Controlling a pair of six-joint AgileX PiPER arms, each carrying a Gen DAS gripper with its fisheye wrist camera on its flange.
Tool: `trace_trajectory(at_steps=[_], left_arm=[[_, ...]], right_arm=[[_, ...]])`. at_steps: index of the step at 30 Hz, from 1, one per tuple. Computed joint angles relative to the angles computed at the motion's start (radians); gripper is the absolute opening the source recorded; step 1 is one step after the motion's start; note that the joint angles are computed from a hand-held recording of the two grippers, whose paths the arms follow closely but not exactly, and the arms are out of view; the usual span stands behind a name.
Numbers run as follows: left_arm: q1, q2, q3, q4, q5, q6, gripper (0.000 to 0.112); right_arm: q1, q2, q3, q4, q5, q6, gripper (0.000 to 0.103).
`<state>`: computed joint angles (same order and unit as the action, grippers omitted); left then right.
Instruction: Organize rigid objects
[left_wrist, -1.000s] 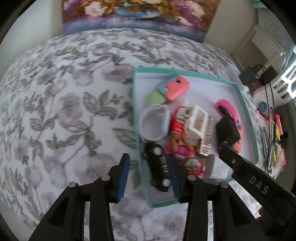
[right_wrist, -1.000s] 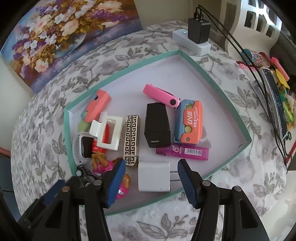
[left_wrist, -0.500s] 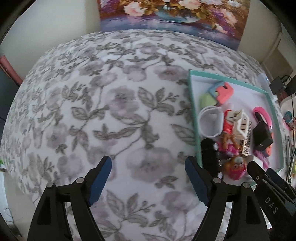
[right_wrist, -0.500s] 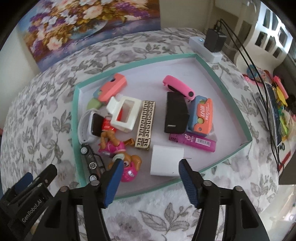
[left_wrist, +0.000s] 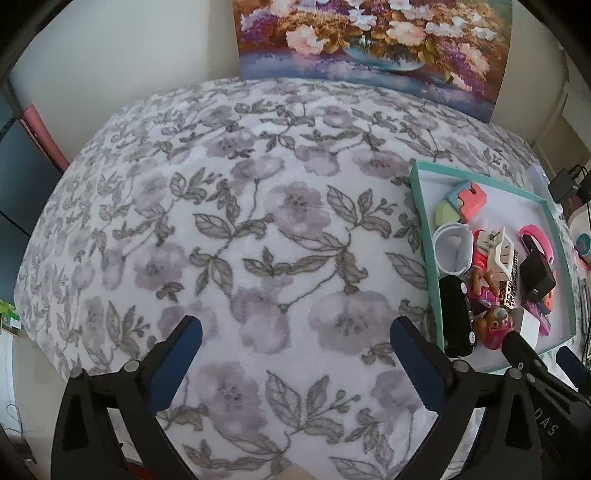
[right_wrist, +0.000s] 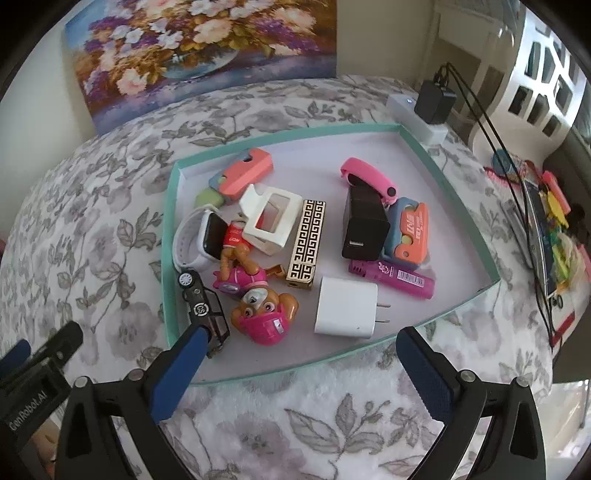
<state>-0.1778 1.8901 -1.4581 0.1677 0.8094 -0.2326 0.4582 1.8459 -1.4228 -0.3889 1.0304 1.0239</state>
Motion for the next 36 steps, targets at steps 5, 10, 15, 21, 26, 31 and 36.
trace_trajectory(at_steps=[5, 10, 15, 21, 26, 31, 36], left_arm=[[0.011, -0.037, 0.036, -0.021, -0.033, 0.035, 0.101], [0.004, -0.059, 0.056, -0.008, -0.039, 0.051, 0.101], [0.002, -0.063, 0.057, -0.013, -0.039, 0.062, 0.101], [-0.009, -0.061, 0.054, 0.019, -0.027, 0.043, 0.101], [-0.009, -0.055, 0.048, 0.035, -0.02, 0.024, 0.101], [-0.011, -0.038, 0.033, 0.044, 0.003, 0.019, 0.101], [-0.013, -0.038, 0.034, 0.051, 0.0, 0.015, 0.101]], right_arm=[[0.028, -0.013, 0.005, -0.043, 0.007, 0.031, 0.103], [0.032, -0.036, 0.021, -0.06, 0.003, 0.071, 0.103], [0.029, -0.044, 0.027, -0.06, -0.007, 0.074, 0.103], [0.031, -0.036, 0.018, -0.059, -0.006, 0.051, 0.103], [0.035, -0.03, 0.012, -0.072, 0.002, 0.049, 0.103], [0.028, -0.03, 0.015, -0.069, -0.005, 0.036, 0.103], [0.03, -0.027, 0.013, -0.072, -0.002, 0.032, 0.103]])
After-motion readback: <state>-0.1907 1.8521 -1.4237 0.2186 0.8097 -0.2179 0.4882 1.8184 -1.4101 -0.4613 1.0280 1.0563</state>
